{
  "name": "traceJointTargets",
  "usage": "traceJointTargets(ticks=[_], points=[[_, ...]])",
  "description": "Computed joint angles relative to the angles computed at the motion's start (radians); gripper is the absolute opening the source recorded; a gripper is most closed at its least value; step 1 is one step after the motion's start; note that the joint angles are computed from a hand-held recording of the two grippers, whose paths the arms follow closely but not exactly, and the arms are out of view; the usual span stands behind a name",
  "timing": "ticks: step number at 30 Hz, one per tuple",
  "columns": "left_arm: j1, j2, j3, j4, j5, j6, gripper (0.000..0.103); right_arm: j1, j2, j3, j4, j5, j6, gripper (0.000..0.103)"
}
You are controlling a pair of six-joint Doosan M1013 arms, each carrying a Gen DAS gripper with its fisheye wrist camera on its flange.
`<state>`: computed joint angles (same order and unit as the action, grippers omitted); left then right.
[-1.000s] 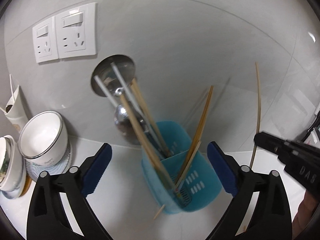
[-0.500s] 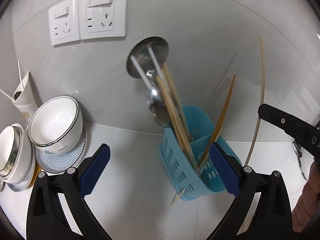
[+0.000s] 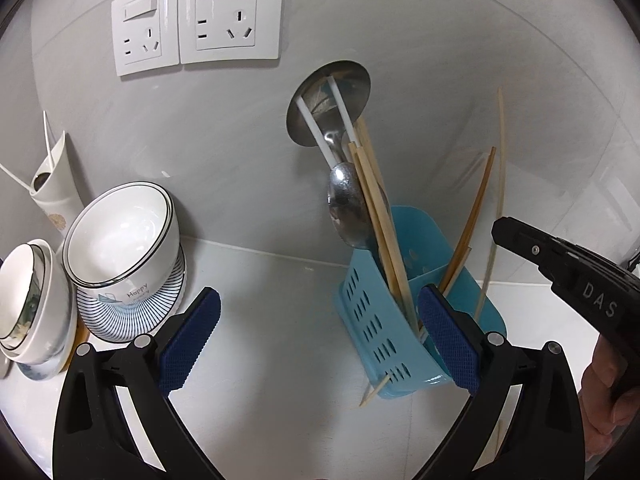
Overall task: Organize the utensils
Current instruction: 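Lower the plain chopstick into the holder and open the right tool, then withdraw both open tools back over the remaining chopsticks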
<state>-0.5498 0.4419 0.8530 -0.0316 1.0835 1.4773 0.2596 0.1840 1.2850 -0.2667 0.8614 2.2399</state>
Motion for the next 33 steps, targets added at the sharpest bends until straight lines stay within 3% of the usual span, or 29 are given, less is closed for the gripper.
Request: traceJointTargets(ticks=[2,6,13,19,24,33], points=[[0.001,0.001,-0.002,0.0,0.001,-0.004,0.097,0.002,0.002,-0.003,0.006,0.004,-0.018,0.007],[0.001,-0.002,0.001,0.005,-0.003,-0.005,0.097,0.012,-0.006,0.002,-0.021,0.009,-0.012,0.034],[-0.003,-0.012,0.006,0.008,-0.006,-0.005,0.097,0.029,-0.03,0.023,-0.082,0.027,0.021,0.058],[-0.009,-0.03,0.02,0.005,-0.011,0.006,0.097,0.045,-0.053,0.053,-0.137,0.058,0.061,0.085],[-0.014,-0.049,0.043,0.008,-0.01,0.008,0.097,0.058,-0.077,0.086,-0.184,0.083,0.106,0.094],[-0.032,-0.08,0.088,0.002,0.007,0.03,0.097,0.059,-0.145,0.174,-0.206,0.144,0.182,0.095]])
